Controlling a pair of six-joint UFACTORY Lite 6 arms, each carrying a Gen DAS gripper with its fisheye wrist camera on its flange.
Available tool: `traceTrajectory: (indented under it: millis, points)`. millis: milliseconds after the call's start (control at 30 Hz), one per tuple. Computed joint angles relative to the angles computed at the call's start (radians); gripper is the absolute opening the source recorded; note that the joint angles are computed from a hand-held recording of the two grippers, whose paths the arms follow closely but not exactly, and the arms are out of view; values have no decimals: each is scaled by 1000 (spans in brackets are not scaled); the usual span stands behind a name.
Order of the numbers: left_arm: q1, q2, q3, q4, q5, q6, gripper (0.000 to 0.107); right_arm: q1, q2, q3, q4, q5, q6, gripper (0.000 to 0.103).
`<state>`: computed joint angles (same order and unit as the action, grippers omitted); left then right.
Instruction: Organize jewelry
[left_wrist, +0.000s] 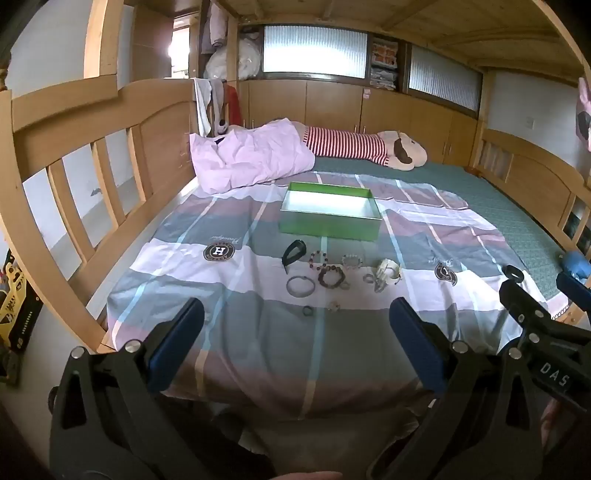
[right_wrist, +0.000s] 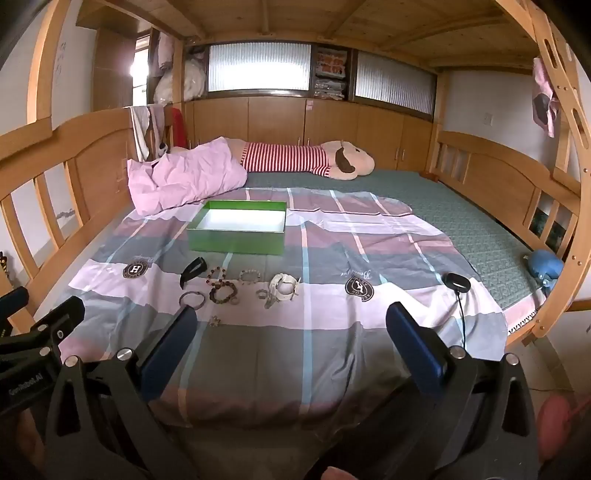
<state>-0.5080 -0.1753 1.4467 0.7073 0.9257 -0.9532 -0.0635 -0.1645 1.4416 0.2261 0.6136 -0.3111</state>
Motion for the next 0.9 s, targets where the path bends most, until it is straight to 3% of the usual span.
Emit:
traceTrajectory:
  millis: [733,900]
  points:
    - [-2,1,2,5,5,0,99,1,-7,-32,1,-37,-8,101]
    - [-2,1,5,4,8,2,99,-4,3,28,-9,12,7,101]
